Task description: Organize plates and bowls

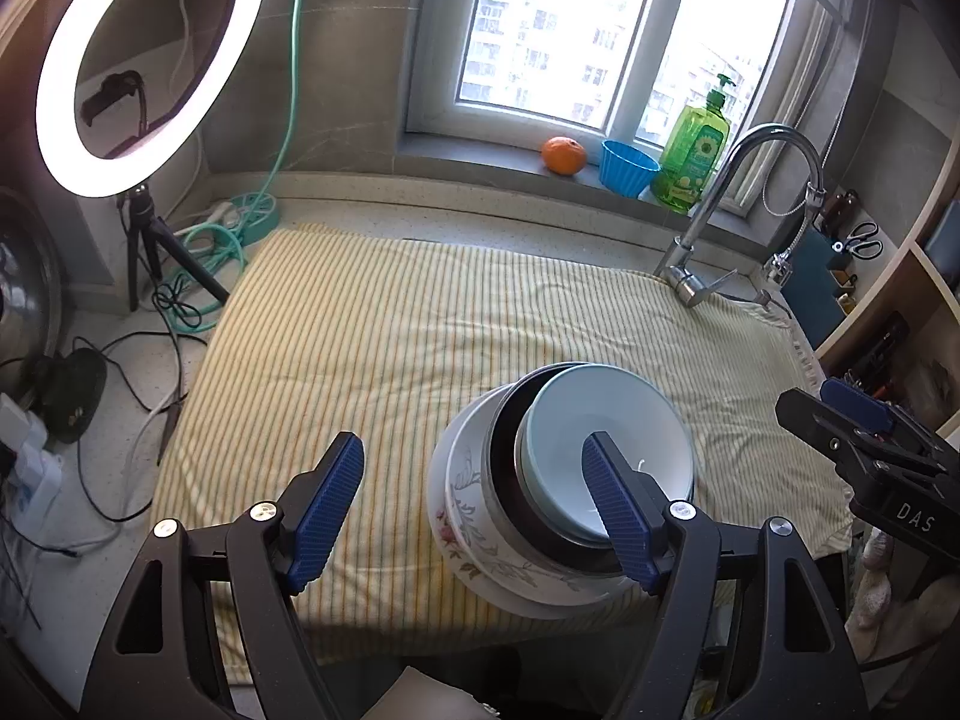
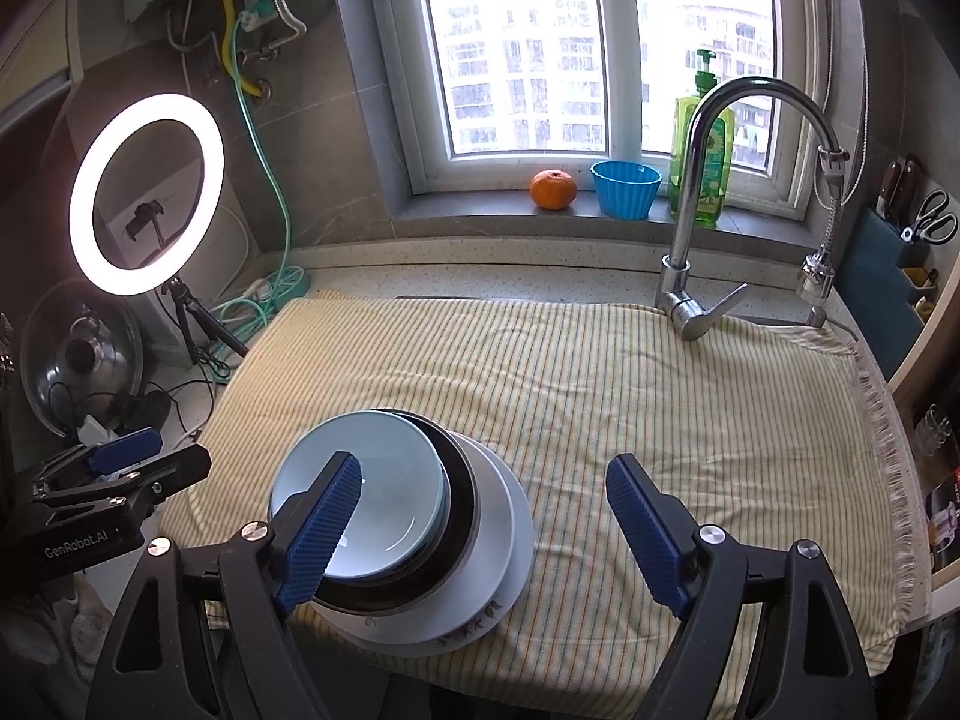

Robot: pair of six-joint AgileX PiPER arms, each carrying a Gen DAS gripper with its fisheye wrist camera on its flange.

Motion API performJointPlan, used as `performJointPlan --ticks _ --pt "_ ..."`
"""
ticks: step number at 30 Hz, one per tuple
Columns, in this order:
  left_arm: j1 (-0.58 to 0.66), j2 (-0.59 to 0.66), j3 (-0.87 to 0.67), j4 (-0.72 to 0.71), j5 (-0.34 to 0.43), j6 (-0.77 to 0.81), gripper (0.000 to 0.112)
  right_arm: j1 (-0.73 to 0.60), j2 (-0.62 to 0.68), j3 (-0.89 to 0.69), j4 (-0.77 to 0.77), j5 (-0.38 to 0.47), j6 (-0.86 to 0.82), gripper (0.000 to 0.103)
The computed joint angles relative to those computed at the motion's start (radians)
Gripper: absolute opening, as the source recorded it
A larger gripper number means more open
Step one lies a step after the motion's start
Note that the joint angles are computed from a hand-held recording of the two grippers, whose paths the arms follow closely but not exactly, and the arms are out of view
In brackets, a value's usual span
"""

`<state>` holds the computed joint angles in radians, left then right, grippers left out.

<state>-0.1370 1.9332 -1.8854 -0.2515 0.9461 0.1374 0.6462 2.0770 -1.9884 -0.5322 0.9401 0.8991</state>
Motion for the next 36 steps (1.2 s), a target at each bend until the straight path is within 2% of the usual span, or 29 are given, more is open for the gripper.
performJointPlan --ticks 30,36 --pt "-0.006 0.058 -0.084 0.021 0.029 -0.030 0.075 -0.017 0.041 -0.052 0.025 0.025 -0.032 0.081" --pt "-0.009 0.057 -0.079 0.036 0.009 -0.037 0.075 -0.016 0.054 -0.071 0.019 0.039 -0.035 0.081"
